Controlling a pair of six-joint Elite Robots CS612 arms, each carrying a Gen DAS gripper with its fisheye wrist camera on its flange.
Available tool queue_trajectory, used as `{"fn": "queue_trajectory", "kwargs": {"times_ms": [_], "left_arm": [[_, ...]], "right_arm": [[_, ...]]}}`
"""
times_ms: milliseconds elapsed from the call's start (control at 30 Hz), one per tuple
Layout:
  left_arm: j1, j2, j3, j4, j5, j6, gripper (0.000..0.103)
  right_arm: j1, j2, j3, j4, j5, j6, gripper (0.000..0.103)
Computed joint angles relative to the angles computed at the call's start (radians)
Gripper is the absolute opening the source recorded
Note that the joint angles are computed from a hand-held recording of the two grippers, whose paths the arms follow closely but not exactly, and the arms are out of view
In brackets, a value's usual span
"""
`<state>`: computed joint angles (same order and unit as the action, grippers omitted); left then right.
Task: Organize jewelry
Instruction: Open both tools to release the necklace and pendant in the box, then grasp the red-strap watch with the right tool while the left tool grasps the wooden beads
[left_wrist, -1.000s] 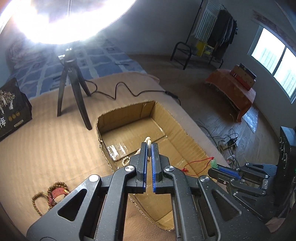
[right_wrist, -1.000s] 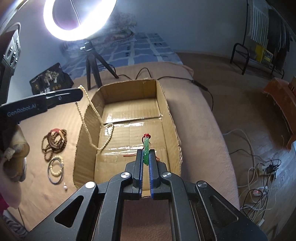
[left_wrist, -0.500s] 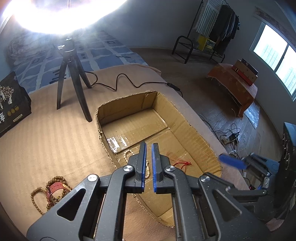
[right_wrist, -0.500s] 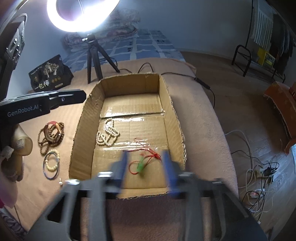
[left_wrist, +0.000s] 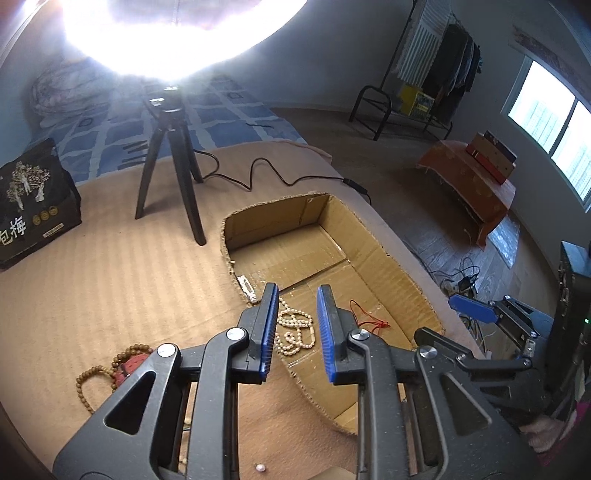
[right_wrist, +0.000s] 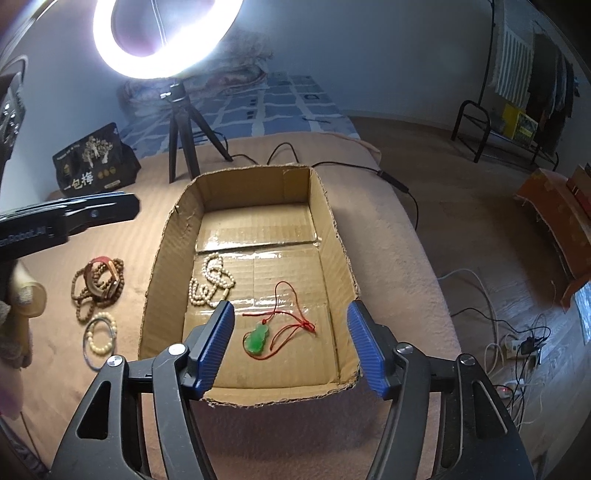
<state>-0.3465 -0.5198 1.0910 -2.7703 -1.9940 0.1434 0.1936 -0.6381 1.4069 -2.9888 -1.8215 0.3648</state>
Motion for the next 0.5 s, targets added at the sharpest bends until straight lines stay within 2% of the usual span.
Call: {"fn": "queue_trajectory", "kwargs": {"times_ms": [200,400,467,500], "left_arm": [[0.031,-0.019,0.033,-0.047,0.015,0.005,0.02],[0.07,-0.04,0.069,-0.06,0.046,0.007,0.02],[0.085,-0.047,0.082,-0.071,0.068,0.009,0.025],[0.092,-0.049,0.087,-0.073,0.072,0.009,0.034]], "right_arm": [[0.011,0.007,-0.003,-0.05,-0.04,-0.021,0.067],[0.013,0.011,-0.012,-0.068,-0.003,-0.042,0.067],[0.014,0.014,-0.019,-0.06,0.011,-0.056,0.067],[0.017,0.017,-0.025,-0.055,0.012,-0.064,0.067]]}}
